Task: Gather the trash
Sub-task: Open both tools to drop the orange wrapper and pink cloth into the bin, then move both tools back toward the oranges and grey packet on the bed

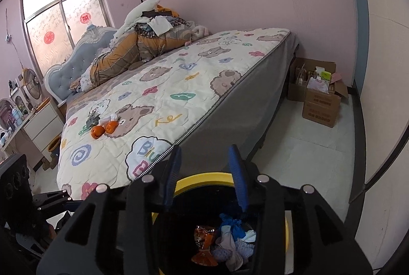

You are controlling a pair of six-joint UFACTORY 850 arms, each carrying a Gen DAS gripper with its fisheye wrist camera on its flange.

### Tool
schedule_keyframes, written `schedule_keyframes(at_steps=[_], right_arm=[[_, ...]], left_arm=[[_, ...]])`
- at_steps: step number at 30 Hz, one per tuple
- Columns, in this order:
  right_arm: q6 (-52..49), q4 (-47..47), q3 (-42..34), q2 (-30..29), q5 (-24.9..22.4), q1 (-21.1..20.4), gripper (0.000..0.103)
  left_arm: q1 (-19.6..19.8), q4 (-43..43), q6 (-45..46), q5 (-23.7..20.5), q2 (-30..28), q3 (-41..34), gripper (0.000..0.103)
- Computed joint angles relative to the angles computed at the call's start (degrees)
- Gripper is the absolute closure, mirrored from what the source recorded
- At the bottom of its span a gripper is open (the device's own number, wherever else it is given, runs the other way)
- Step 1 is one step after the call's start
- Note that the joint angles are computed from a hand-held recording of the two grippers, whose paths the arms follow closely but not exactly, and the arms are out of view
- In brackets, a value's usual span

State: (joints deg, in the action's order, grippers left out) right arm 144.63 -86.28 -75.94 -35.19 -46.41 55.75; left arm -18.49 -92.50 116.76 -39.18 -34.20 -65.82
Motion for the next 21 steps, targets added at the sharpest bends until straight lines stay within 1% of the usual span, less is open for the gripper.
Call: schedule_keyframes(at_steps=[6,8,13,15,17,21], right_arm=[[-1.76,0.14,-1.37,-0.44,-0.23,-0.03,0.065],[-2.53,0.26,-2.30,-0.96,-0.23,-0.14,0.061],[-5.49,0.25,-6.06,-3.31,0.39,-0.55,0.054],[-7.82,0.53,-8.79,-5.02,1.23,-0.98,0.051],[-10.42,0.85,-11.82,-6.92,1.91,-1.37,0.046],[-15.05,1.47,-18.49,-11.04,4.17,-2.29,0.041]], left_arm=[[1.70,-3.23,0.58,0.15,0.25,-0.78,0.025],[2.22,-5.57,2.40,0.93,0.30,-0.95,0.021],[4.11,-9.03,2.87,2.01,-0.49,-2.45,0.017],[4.85,-11.02,3.98,2.67,-0.74,-2.89,0.016],[5.76,-13.19,5.28,3.46,-1.03,-3.33,0.015],[7.81,-15.80,6.57,4.87,-2.19,-4.76,0.015]])
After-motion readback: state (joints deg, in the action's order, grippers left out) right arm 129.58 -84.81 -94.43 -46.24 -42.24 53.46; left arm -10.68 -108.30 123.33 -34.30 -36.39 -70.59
